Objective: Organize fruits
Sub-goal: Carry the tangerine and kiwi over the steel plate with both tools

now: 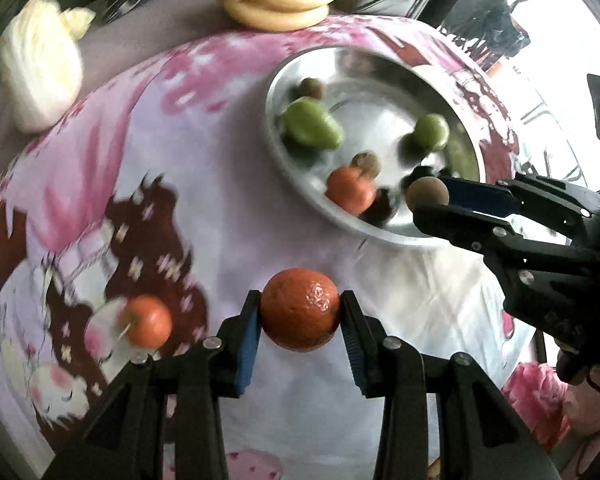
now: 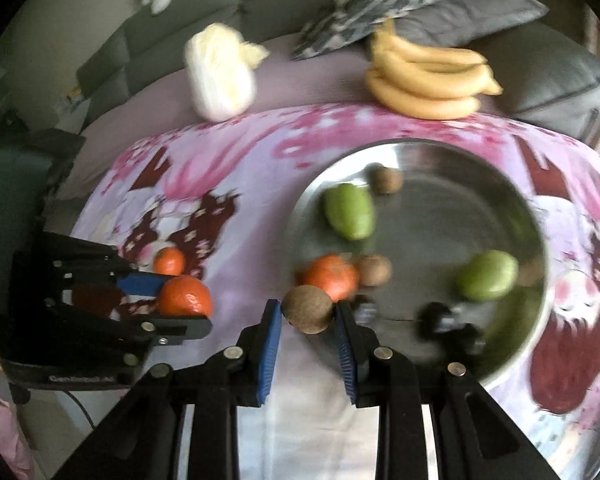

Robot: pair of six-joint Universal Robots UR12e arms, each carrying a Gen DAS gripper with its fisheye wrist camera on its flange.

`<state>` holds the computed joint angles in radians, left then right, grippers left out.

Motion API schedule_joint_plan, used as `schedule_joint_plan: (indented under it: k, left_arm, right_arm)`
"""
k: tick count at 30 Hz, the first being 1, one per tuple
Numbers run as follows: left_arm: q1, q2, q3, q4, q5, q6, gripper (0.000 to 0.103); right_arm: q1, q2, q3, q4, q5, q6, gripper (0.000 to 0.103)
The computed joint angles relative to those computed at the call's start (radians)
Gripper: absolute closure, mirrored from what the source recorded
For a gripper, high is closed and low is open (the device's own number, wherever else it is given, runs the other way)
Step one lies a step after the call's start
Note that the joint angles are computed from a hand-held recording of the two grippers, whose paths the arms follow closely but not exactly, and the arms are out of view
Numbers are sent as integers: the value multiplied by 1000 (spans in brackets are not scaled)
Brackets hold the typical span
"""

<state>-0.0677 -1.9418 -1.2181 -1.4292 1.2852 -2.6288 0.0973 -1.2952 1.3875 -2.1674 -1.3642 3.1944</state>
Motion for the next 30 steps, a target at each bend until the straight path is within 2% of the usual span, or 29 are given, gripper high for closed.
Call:
schedule_joint_plan:
  k: [7, 14, 20, 30]
  left_arm:
    - [-43, -57, 81, -7, -7, -7, 63]
    - [-70, -118, 164, -21, 4, -23, 63]
    - [-84, -160, 216, -30, 28, -30, 63]
    - [-99, -206, 278, -65, -16, -51, 63]
  right_arm:
    - [-45, -8, 2, -12, -34, 23, 74]
    - [-71, 8, -10, -15, -34, 38, 74]
    - [-79, 17, -10, -14, -31, 39, 74]
    - [-86, 21, 2, 1, -19, 27, 74]
